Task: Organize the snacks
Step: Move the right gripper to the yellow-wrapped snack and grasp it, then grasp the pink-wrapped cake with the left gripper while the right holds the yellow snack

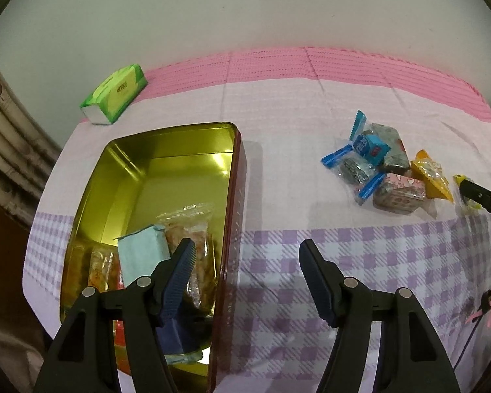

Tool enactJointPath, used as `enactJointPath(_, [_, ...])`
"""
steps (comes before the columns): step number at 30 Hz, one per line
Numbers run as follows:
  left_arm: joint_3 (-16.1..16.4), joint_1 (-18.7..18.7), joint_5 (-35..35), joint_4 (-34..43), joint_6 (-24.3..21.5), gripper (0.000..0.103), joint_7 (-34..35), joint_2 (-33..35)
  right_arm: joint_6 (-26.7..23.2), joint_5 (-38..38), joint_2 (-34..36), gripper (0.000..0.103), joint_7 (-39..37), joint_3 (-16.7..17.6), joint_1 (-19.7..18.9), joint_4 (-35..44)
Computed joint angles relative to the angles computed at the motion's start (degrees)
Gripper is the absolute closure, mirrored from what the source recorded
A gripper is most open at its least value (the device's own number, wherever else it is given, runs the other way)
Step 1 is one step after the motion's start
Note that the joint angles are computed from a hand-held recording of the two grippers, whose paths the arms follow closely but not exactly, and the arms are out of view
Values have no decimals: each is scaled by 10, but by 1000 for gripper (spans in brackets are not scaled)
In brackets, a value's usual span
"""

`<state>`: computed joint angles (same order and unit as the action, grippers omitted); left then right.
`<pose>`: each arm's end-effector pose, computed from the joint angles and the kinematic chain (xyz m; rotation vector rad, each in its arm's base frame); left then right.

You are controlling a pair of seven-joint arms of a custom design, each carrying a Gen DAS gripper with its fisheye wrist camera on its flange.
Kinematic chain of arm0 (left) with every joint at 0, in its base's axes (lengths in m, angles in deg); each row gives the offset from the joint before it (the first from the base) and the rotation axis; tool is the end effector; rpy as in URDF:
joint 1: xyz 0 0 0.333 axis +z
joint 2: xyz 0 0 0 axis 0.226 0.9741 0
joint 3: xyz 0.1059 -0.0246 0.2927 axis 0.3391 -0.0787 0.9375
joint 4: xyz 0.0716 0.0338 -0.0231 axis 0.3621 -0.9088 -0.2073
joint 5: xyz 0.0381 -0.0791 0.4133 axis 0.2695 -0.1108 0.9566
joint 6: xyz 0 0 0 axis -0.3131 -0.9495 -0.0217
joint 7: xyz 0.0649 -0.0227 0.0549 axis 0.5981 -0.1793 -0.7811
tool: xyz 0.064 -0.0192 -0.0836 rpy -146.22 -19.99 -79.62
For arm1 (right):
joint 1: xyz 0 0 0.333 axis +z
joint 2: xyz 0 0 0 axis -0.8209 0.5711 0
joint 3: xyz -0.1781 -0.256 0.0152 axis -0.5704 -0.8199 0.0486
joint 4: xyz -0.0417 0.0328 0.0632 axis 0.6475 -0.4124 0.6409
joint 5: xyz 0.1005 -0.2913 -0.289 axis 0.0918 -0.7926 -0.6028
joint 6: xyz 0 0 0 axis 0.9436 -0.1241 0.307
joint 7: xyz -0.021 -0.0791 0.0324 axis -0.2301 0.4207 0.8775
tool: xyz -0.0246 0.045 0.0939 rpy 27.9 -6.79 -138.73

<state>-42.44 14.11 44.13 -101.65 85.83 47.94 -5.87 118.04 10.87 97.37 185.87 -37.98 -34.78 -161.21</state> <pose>0.7009 -0.0533 0.4901 -1.5702 2.1975 -0.4518 0.6224 0.2593 0.4691 -1.4216 2.1950 -0.3952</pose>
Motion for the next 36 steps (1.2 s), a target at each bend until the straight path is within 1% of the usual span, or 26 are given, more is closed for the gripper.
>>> enactJointPath(2, [-1, 1, -5, -3, 6, 37, 1, -1, -10, 3, 9, 62, -3, 0, 0, 11])
enactJointPath(3, [-3, 2, -9, -6, 13, 37, 4, -2, -16, 1, 14, 63, -2, -1, 1, 18])
enactJointPath(7, [-7, 1, -20, -21, 42, 37, 12, -6, -31, -27, 21, 72, 1, -6, 9, 28])
enactJointPath(10, [-11, -2, -26, -39, 66, 35, 20, -12, -36, -62, 19, 76, 13, -10, 18, 24])
enactJointPath(11, [-16, 1, -38, -45, 73, 35, 35, -14, -38, -81, 17, 78, 21, -12, 23, 21])
enactJointPath(14, [-25, 0, -63, -60, 78, 35, 65, -23, -33, -117, 4, 79, 50, -14, 27, 1])
enactJointPath(19, [-43, -1, -123, -78, 94, 35, 143, -32, -63, -205, -14, 79, 136, -18, 28, -22])
enactJointPath(22, [-52, -1, -167, -69, 75, 35, 183, -26, -74, -225, -26, 79, 174, -15, 18, -35])
enactJointPath(24, [-55, -4, -189, -62, 59, 35, 196, -21, -66, -227, -31, 79, 181, -10, 10, -43])
enactJointPath(26, [-58, -9, -206, -43, 39, 35, 201, -7, -77, -228, -29, 78, 177, -4, 8, -38])
enactJointPath(28, [-56, -16, -204, -28, 32, 35, 193, 6, -85, -228, -23, 78, 172, -1, 7, -30])
enactJointPath(33, [-53, -31, -178, 15, 21, 35, 162, 43, -71, -228, -28, 77, 177, -1, 4, -39])
enactJointPath(36, [-56, -36, -168, 36, 17, 35, 149, 60, -73, -227, -26, 76, 175, 0, 4, -37])
